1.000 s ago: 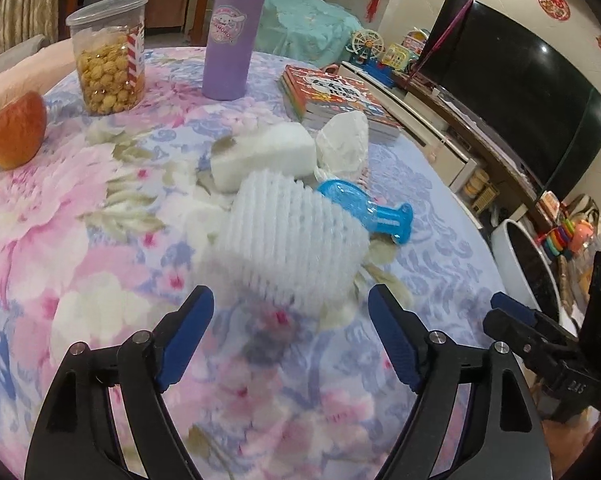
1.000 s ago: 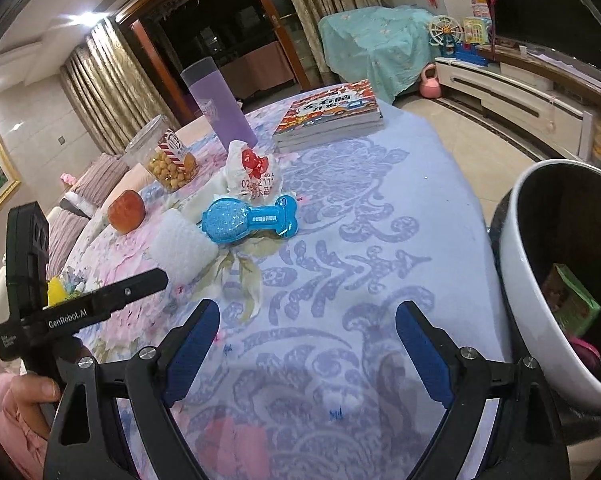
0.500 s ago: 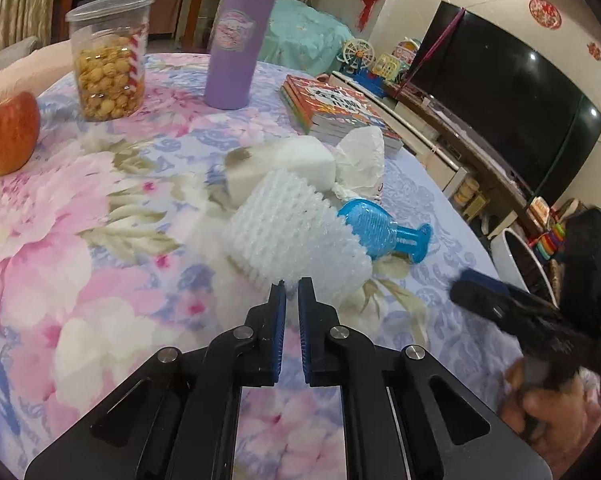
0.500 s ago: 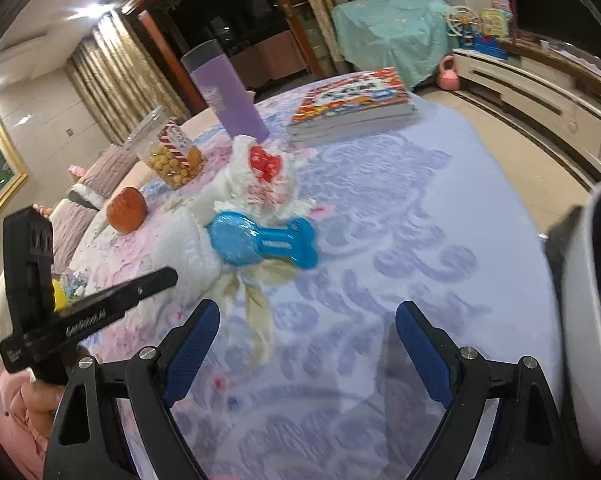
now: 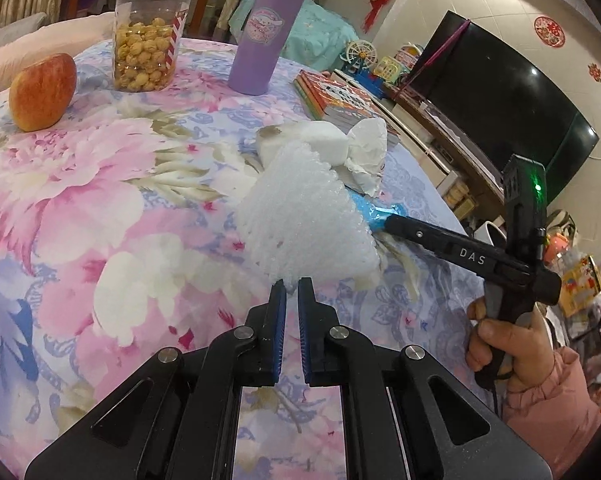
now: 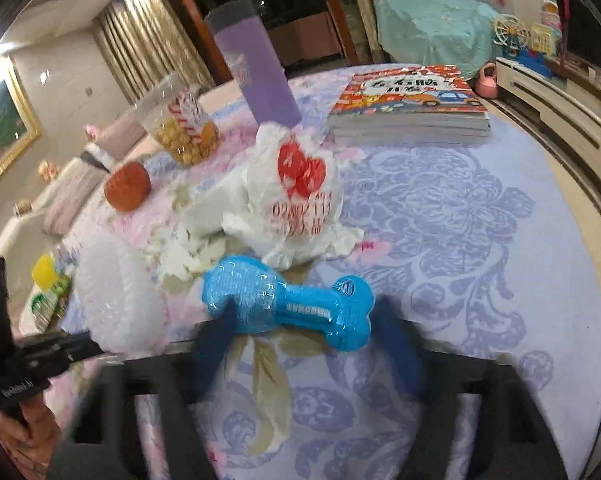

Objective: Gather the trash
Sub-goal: 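Grasp the blue hairbrush with the right tool while the left tool grasps the white foam net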

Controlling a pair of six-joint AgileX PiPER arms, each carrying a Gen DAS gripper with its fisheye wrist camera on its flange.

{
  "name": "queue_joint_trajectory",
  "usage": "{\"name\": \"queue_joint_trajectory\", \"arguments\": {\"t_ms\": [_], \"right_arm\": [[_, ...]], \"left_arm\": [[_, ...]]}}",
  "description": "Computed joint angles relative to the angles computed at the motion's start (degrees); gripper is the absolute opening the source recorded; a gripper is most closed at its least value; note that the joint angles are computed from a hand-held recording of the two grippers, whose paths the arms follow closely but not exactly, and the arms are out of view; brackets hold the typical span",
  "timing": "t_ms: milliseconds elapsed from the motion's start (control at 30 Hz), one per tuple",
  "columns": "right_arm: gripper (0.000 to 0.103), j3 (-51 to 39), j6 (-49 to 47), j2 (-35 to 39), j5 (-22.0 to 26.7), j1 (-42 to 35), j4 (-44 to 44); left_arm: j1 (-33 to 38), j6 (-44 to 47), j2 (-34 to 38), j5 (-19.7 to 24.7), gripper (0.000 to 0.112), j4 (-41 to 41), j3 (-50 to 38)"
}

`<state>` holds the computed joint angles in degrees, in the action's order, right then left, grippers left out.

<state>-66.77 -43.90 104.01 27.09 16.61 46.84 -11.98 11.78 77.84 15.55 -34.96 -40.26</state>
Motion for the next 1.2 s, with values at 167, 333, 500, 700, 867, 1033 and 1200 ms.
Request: {"name": "queue_joint_trajectory", "arguments": {"t_ms": [167,333,500,700,867,1033,1200], "right_arm": [[0.007,5.31,-4.90,-3.82,0.69,-1.98,6.78],[0.003,13.02,-11.71,-9.50,0.95,-3.21,14.09],[0.010,17.78,-13.20,-14.16,-1.20,-1.79,14.49],[0.062,10.38,-8.38,-10.49,-2.77,2.29,5.84],[0.062,0.40,0.64,-3.02,-2.51,7.14,-10.37],[0.057,-7.51,8.76,3.65,0.23,9.40,-23.00],[0.027,-6.52,10.62,2.87,1.36,9.03,-22.65]], "left_arm": [[-0.27,1.48,-1.48,0.38,0.006,-1.13,0.32],[-1.24,2.15,-2.41,0.52,0.005,-2.07,0.61],[-1.63,-0.33,-3.68,0.49,0.005,-0.12,2.00],[-0.46,-0.19,-5.48,1.23,0.005,-0.36,3.50],[1.46,3.62,-5.11,1.94,0.005,-4.05,4.39],[1.35,5.18,-5.06,1.87,0.005,-5.73,4.97],[-0.84,3.52,-5.00,1.52,0.005,-4.73,4.41]]}}
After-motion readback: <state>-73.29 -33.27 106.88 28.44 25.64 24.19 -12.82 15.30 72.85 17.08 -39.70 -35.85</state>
